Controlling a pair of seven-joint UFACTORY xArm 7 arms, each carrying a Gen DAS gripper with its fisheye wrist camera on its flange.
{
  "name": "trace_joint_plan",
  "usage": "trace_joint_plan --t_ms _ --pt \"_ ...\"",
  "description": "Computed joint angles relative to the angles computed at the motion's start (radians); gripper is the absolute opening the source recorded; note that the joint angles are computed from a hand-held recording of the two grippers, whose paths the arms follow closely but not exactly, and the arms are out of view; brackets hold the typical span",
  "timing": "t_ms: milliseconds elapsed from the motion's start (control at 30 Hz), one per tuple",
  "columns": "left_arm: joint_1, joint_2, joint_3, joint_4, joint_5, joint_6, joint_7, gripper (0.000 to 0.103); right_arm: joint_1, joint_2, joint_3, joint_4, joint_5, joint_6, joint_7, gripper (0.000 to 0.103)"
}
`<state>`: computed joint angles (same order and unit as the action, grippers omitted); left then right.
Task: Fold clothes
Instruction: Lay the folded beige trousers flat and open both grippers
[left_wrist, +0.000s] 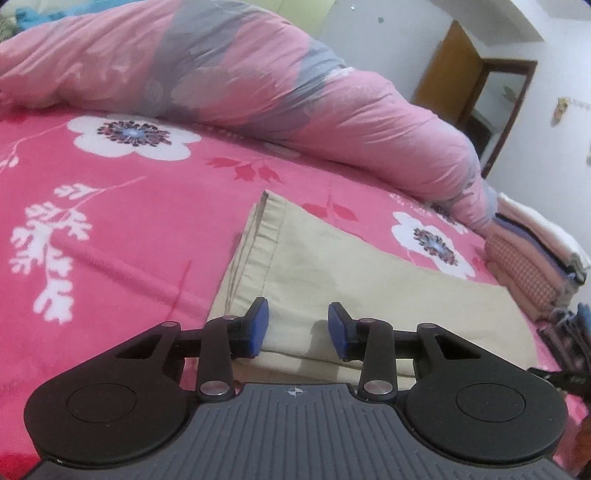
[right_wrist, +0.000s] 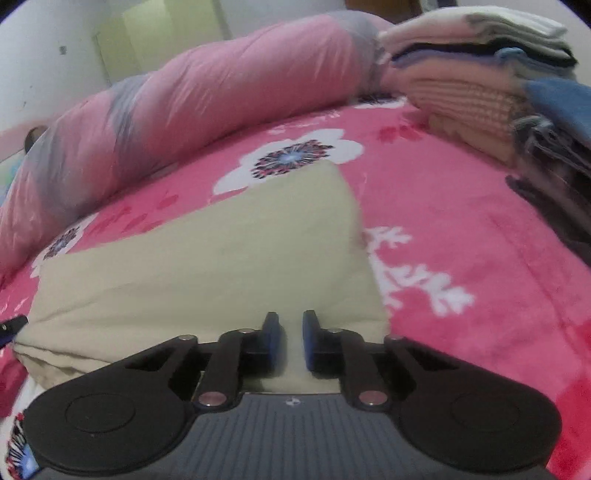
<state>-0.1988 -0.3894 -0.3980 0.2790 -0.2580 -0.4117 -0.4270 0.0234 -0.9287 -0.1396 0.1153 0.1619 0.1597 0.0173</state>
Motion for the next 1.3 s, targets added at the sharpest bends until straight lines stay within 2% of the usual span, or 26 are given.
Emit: trace_joint_plan --t_ms 33,200,267,300,367,433,500,567,600,667,733,833,900,1000,1067,1133,1200,1300 --pt "0.009 0.001 -0.010 0.006 -0.005 0.007 0.005 0.038 -0.028 -0.023 0.033 0.009 -0.006 0.025 0.021 0.014" --pt "0.062 0.021 -0.080 0.023 -0.051 -0.005 0.033 0.038 -0.080 -0.140 0.105 -0.037 -0.092 0.113 -0.009 0.013" --pt "0.067 0.016 -0.095 0.022 -0.067 -0.004 0.049 0.039 -0.066 -0.138 0.058 -0.067 -0.084 0.077 -0.028 0.012" --pt "0.061 0.010 -0.088 0.022 -0.064 0.002 0.054 0.040 -0.079 -0.152 0.072 -0.057 -0.076 0.101 -0.002 0.012" --pt "0.057 0.000 -0.084 0.022 -0.057 0.009 0.062 0.045 -0.111 -0.215 0.146 -0.035 -0.090 0.156 0.058 0.014" --pt "0.068 -0.001 -0.099 0.022 -0.061 0.007 0.071 0.046 -0.090 -0.243 0.198 -0.034 -0.122 0.101 0.075 0.015" --pt "0.103 -0.001 -0.148 0.028 -0.093 0.009 0.078 0.046 -0.022 -0.245 0.223 -0.032 -0.139 0.025 0.086 0.015" --pt "0.144 -0.009 -0.203 0.036 -0.125 0.022 0.089 0.046 0.064 -0.192 0.225 -0.024 -0.155 -0.045 0.073 0.015" --pt "0.160 -0.013 -0.221 0.039 -0.132 0.029 0.092 0.046 0.081 -0.155 0.240 -0.022 -0.168 -0.072 0.071 0.015" --pt "0.179 -0.019 -0.242 0.043 -0.132 0.040 0.088 0.046 0.091 -0.088 0.269 -0.019 -0.187 -0.056 0.081 0.015" --pt "0.171 -0.018 -0.226 0.042 -0.113 0.041 0.076 0.047 0.120 -0.058 0.239 -0.033 -0.162 0.000 0.077 0.016" --pt "0.170 -0.026 -0.221 0.036 -0.093 0.041 0.068 0.048 0.155 -0.217 0.179 -0.132 -0.157 0.005 0.092 0.016" --pt "0.169 -0.045 -0.221 0.029 -0.087 0.045 0.059 0.051 0.157 -0.277 0.154 -0.111 -0.145 0.103 0.092 0.016" --pt "0.228 -0.135 -0.301 0.006 -0.106 0.064 0.032 0.056 0.138 -0.328 0.162 -0.072 -0.145 0.183 0.089 0.016" --pt "0.269 -0.211 -0.360 -0.008 -0.109 0.065 0.006 0.061 0.134 -0.348 0.174 -0.069 -0.143 0.143 0.095 0.016" --pt "0.282 -0.242 -0.381 -0.002 -0.084 0.054 -0.008 0.064 0.128 -0.333 0.181 -0.071 -0.142 0.062 0.104 0.016" --pt "0.286 -0.211 -0.382 0.033 -0.027 0.044 -0.004 0.064 0.109 -0.251 0.188 -0.060 -0.147 -0.029 0.111 0.016" --pt "0.293 -0.116 -0.386 0.108 0.064 0.043 0.016 0.064 0.089 -0.149 0.205 -0.074 -0.151 -0.101 0.135 0.016"
